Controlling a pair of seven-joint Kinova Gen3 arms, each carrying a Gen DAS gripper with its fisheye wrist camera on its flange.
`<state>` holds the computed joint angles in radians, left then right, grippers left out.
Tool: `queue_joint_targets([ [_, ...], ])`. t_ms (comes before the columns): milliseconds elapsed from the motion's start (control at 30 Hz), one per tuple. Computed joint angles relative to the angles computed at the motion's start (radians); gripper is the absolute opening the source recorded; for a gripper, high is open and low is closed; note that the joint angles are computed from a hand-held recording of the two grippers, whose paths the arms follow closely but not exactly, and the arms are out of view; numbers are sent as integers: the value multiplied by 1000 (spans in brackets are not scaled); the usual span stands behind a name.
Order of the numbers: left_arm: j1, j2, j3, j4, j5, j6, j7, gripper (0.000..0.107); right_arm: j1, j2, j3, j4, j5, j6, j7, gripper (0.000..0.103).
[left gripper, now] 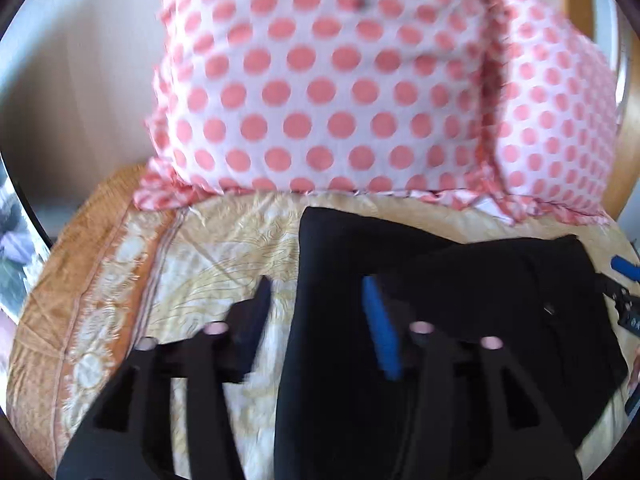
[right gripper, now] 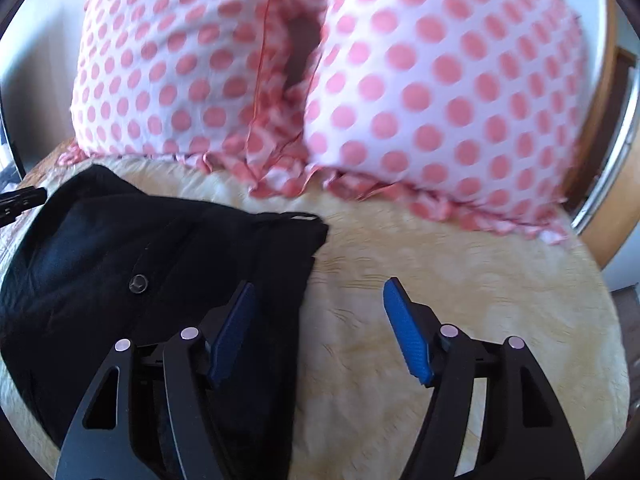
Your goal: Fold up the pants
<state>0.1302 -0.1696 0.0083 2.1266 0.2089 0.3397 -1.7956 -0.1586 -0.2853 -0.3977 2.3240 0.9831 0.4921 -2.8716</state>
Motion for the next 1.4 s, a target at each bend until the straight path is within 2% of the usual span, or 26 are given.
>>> queue_joint_targets([
  [33,46,-43,-44,27,36,11,-41,68,-23,-34,9,20,-28,-25,26,70],
  [67,93,-88,-82,55,75,38,-81,70,-41,-71,0,43,-67,-46,55,71],
  [133,185,-143,-161,87,143,119,-163,71,-85,-113,-74,77,-111,-43,67,71],
  [200,222,-159,-190,113,189,180,-236,71,-108,-98,-159,76,-130,-2,69,71],
  [267,202,-143,-147,134,207,214,-251,71,-97,-36,-241,44,-162,71,86,71],
  [300,164,-137,-100,144,205,207,-242,71,-85,11,-281,23,-168,111,86,71],
  [367,117,-123,-24,165,184,158,-205,74,-90,48,-304,7,-167,152,45,73],
  [433,107,-111,-21,170,222,138,-229,79,-117,51,-256,-2,-193,152,45,81],
  [467,122,-98,-39,164,244,142,-250,88,-142,46,-215,-2,-206,144,56,83],
  [533,100,-111,-20,170,251,142,-243,89,-136,4,-181,27,-224,82,29,86],
  [567,69,-144,13,183,235,134,-215,90,-111,-41,-192,50,-230,48,-9,89],
  [600,56,-191,31,199,203,131,-175,92,-105,-87,-201,72,-244,30,-49,102],
  [633,51,-237,45,219,165,111,-134,100,-116,-134,-204,90,-272,28,-90,102],
  [700,46,-330,58,259,84,85,-53,101,-84,-226,-249,138,-295,-16,-171,102],
  [767,11,-422,97,301,9,89,15,101,-32,-306,-342,170,-349,-30,-236,102],
  [867,-105,-528,196,344,-32,132,75,101,24,-328,-481,175,-428,-8,-271,102],
  [967,-152,-568,248,367,-85,162,141,101,94,-309,-610,162,-486,2,-270,102],
  [1033,-129,-577,229,377,-102,174,164,101,151,-314,-696,153,-520,7,-266,102],
  [1100,-107,-576,198,386,-119,181,180,101,188,-324,-743,146,-547,9,-258,102],
  [1300,-75,-584,163,406,-145,180,220,101,262,-354,-825,125,-627,14,-206,102],
  [1400,-63,-571,162,407,-148,179,233,101,282,-370,-834,123,-664,10,-176,102],
])
